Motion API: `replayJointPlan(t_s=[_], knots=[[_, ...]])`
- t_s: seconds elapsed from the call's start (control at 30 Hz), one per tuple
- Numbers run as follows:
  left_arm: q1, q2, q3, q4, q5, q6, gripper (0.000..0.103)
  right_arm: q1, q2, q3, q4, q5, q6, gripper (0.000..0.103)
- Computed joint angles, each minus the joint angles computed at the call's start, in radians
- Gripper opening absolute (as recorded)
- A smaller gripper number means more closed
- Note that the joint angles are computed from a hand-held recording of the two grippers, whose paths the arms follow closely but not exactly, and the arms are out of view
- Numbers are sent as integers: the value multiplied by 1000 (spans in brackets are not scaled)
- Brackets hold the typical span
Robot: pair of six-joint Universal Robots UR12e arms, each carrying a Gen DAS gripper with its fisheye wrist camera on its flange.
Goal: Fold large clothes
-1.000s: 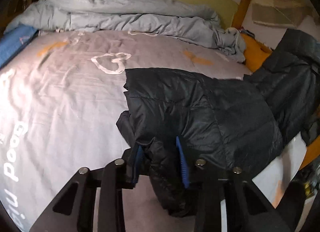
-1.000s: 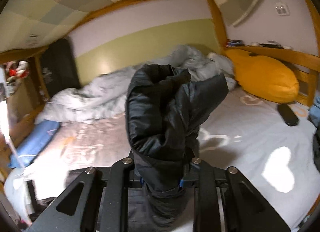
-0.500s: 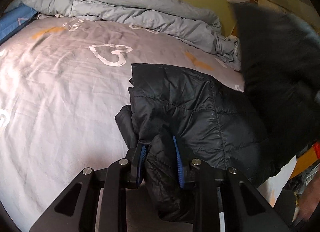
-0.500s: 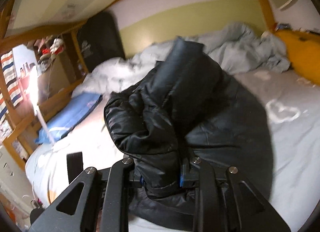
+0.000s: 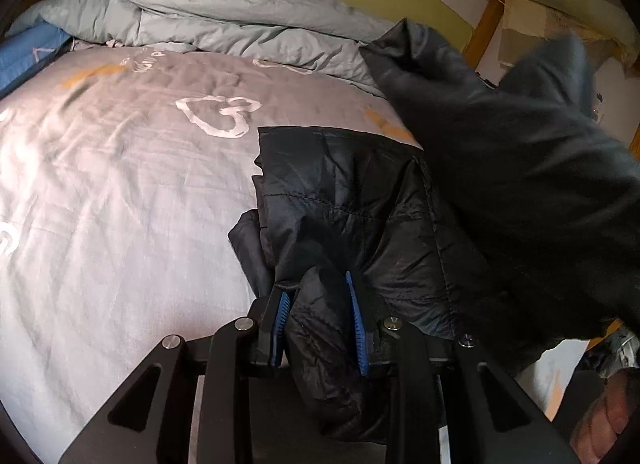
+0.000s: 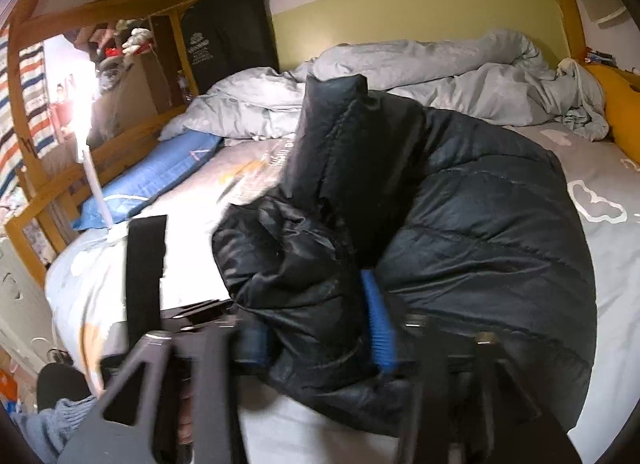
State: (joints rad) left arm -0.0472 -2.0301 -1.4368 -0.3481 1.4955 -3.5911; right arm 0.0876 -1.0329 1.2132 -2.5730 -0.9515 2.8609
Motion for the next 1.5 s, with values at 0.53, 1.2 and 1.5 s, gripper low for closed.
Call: replayJointPlan(t_s=[0.53, 1.2, 1.5], knots=[[-10, 9, -14, 17, 27, -3, 29, -60, 37, -86, -107, -362, 277, 93], [-20, 26, -23, 28, 126, -9, 34, -54, 53, -93, 113, -183, -27, 85], [-40, 113, -70, 307, 209, 101, 65, -43, 43, -72, 70, -224, -63, 89]])
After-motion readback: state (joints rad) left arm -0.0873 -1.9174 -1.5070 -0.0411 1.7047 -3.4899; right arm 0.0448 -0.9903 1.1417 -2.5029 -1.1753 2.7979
